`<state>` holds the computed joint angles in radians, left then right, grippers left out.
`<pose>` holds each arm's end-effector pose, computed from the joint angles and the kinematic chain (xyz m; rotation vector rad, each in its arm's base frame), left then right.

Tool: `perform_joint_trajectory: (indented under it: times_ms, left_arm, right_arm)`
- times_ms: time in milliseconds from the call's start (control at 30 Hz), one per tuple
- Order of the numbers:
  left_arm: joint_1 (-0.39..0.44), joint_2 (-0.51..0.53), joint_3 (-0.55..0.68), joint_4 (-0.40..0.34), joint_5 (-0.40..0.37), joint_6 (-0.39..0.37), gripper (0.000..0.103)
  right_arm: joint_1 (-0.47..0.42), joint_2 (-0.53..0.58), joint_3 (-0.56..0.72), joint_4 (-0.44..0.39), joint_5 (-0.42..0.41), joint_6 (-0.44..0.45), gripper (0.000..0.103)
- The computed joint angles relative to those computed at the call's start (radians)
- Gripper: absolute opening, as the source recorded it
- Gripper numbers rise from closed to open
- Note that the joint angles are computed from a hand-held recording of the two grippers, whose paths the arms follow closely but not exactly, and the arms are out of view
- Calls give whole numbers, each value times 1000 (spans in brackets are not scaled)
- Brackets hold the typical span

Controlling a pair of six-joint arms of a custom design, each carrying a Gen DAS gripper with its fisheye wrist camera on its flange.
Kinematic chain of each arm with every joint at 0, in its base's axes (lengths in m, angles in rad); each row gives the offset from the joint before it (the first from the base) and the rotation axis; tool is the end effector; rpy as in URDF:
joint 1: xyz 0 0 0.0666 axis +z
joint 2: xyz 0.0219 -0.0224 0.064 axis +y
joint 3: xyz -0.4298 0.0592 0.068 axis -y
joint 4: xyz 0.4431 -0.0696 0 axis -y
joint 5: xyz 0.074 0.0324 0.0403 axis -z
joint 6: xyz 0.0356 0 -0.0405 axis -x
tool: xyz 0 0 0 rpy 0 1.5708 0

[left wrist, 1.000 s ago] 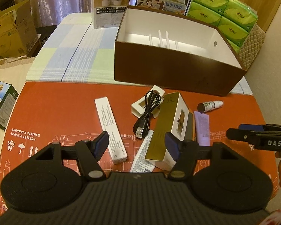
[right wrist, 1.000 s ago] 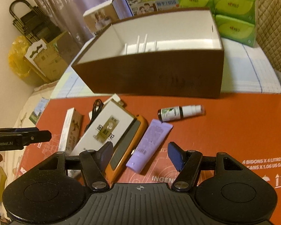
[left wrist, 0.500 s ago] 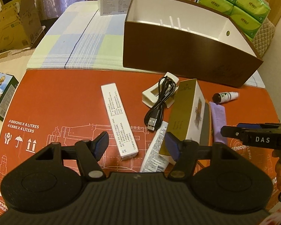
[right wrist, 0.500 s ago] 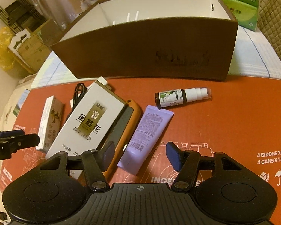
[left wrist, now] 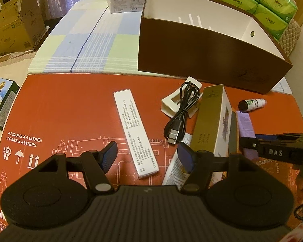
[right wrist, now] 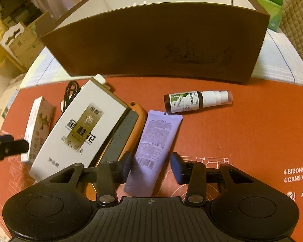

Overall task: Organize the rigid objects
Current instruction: 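Move the left gripper to the white slim box while the right grasps the purple tube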

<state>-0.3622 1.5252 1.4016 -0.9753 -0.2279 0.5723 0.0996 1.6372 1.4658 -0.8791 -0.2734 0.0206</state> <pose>0.5256 -0.1910 0.4115 -0.3465 2.5984 -0.0160 0.6046 0.0697 0.3853 -0.2519 2.5969 0.3858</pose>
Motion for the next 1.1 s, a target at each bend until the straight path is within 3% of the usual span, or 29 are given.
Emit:
perform_joint_trajectory:
  times_ms: [167,500,733,1100]
  left_arm:
    - [10,18,6,3,11,-21,57]
    - [33,67,32,9,21,-70,53]
    - [44,89,34,0,22,-67,21]
    - [34,41,-24,-14,16,-37,22]
  right_arm:
    - [-12,-9,-9,-10,18,51,31]
    - [-31,-27,-36,13,-18,30,31]
    - [-25,-13,-20,18,-8,31,32]
    - [-13,-5,-13,25,21,67,33]
